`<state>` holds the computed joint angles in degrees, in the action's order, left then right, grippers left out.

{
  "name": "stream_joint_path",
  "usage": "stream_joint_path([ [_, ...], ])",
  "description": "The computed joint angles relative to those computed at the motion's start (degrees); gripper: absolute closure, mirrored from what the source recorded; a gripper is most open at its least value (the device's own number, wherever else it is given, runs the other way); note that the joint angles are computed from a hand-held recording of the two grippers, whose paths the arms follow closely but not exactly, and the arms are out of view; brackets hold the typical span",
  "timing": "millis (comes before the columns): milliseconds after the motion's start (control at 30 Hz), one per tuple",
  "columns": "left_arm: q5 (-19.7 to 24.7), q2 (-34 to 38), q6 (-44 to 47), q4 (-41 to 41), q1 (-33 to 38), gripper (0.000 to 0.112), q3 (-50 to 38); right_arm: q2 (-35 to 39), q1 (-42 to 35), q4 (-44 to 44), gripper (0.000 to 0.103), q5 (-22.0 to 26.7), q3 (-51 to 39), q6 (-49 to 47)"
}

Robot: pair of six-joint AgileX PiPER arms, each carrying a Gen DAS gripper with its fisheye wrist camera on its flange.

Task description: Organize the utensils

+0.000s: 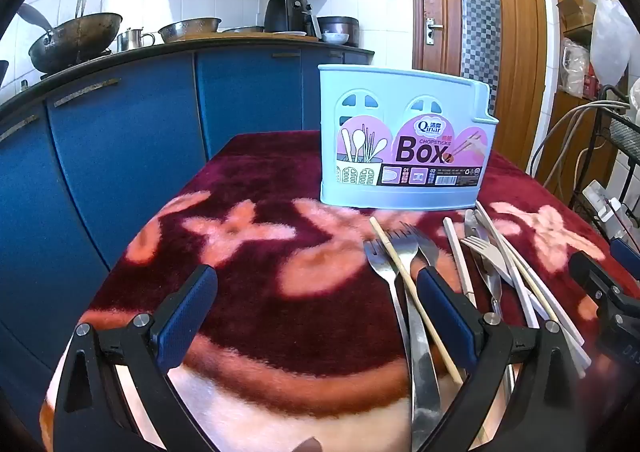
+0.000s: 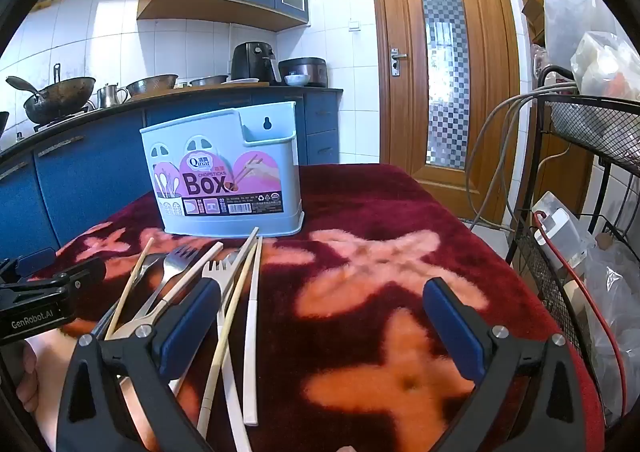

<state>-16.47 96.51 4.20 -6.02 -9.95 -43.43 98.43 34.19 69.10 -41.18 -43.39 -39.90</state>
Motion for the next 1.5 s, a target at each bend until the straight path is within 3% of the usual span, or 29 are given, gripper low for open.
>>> stream_joint_path([
  [1500,-0.4,0.0,0.2,-0.2,-0.1,0.012,0.1,0.1,0.0,-0.2,0.000,0.0,0.0,0.3],
])
